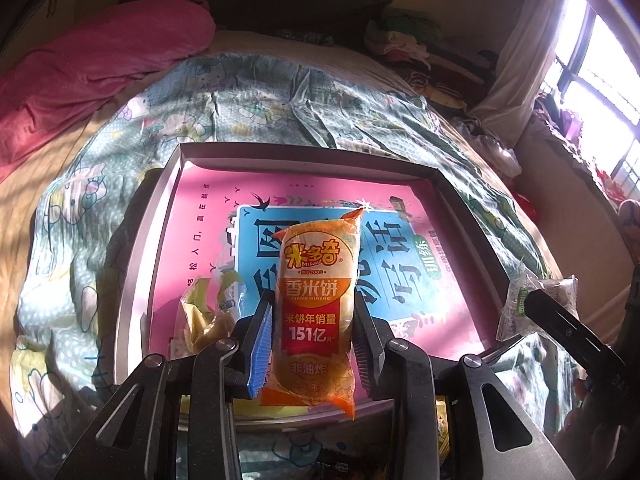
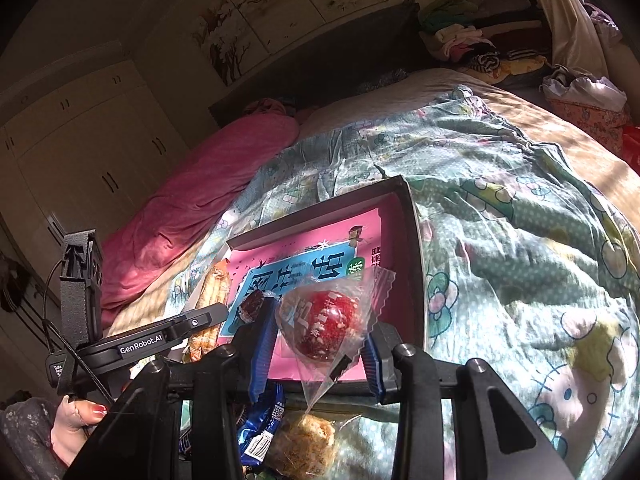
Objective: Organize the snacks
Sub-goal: 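Carry the rice-cracker bag into the pink tray while the right tool carries the pastry bag there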
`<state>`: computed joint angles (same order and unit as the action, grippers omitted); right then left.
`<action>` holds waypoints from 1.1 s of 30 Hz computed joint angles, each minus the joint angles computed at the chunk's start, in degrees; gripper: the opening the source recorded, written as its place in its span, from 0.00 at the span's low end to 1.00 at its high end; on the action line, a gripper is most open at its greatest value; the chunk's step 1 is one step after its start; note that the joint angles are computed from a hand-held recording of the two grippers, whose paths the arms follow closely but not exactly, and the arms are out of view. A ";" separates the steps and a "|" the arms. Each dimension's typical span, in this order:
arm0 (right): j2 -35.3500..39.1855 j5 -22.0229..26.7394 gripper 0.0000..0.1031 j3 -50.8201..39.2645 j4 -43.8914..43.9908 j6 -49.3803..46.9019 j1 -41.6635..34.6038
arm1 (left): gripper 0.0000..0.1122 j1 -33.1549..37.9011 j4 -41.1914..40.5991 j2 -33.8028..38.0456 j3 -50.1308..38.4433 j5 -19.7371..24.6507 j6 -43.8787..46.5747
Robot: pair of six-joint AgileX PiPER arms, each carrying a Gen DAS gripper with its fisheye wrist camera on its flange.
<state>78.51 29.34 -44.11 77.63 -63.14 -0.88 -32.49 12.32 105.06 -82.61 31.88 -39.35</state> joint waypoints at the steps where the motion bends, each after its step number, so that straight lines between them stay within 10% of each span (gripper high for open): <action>1: 0.35 -0.35 0.38 -0.26 -0.35 0.25 0.28 | 0.33 -0.15 0.40 0.11 -0.04 0.02 -0.16; 33: 7.48 -3.55 0.39 -6.65 -15.52 8.98 8.11 | 0.33 -0.78 3.34 1.69 -0.99 1.36 -2.32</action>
